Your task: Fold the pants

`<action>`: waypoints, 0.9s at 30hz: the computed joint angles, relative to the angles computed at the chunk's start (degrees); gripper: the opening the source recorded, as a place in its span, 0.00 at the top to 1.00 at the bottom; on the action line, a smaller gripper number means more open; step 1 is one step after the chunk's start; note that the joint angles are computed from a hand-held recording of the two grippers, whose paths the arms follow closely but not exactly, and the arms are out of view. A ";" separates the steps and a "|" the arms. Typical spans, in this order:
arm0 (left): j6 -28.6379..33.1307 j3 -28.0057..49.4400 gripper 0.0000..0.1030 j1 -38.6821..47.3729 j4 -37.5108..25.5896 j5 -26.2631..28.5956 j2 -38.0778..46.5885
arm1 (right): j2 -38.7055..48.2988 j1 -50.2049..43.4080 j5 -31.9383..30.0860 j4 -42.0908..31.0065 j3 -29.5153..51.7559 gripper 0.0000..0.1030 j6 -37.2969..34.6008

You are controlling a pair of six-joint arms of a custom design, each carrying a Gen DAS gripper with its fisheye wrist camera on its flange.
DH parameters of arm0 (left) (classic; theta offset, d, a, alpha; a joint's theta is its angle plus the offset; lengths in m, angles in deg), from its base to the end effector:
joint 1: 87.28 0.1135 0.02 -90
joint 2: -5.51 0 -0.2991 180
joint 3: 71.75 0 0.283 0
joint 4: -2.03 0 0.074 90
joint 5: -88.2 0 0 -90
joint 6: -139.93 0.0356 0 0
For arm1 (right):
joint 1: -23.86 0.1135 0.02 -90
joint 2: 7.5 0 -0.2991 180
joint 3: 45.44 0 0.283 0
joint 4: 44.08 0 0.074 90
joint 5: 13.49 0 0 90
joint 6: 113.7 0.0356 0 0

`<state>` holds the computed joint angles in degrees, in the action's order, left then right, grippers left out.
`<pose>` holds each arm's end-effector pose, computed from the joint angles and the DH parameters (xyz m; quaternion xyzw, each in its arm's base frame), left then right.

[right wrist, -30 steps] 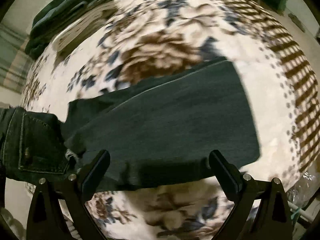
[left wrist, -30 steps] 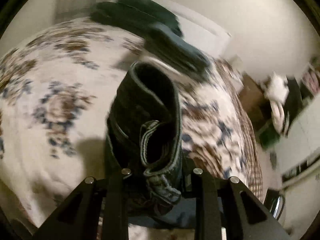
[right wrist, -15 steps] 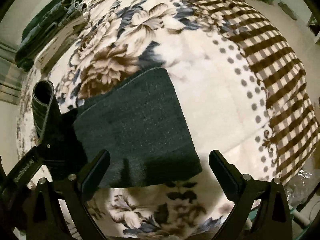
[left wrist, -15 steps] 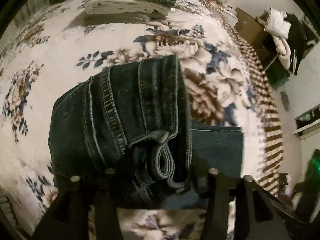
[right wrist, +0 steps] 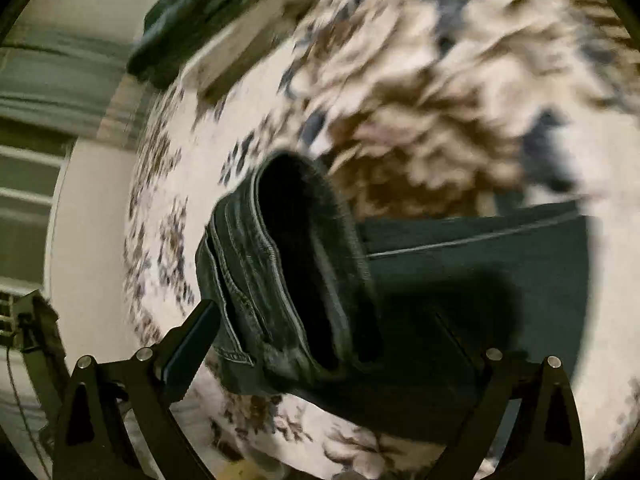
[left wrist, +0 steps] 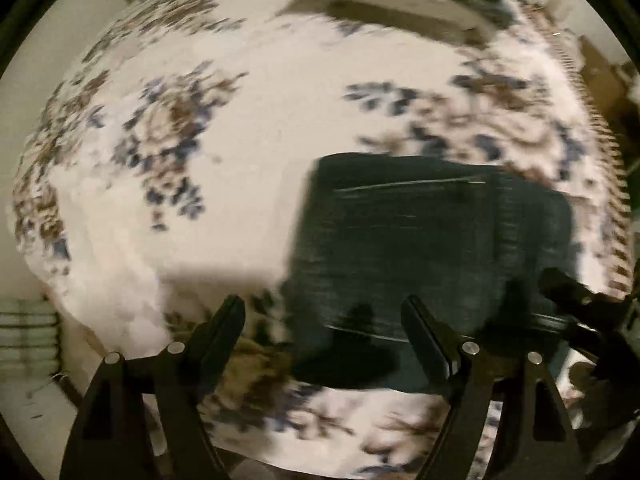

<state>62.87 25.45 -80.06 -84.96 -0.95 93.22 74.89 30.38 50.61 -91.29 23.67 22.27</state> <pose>0.3085 0.0385 0.3520 0.0504 0.9928 0.0118 0.1085 0.3043 0.0504 0.2527 0.2643 0.9064 0.3041 0.1268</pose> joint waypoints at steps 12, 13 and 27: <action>-1.07 0.90 0.23 0.27 1.32 -0.56 1.65 | -1.20 6.02 11.23 -1.68 2.84 0.86 2.74; -1.29 1.23 0.23 0.09 0.79 -0.12 1.52 | -2.09 6.28 11.95 -2.53 3.28 0.86 3.05; -7.26 -0.21 0.23 -5.60 -1.05 7.06 2.55 | -27.78 -25.23 10.56 -27.56 -4.63 0.88 -6.42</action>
<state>55.61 25.24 -85.65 -86.02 6.11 95.77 47.11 5.15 61.17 -118.85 19.04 15.85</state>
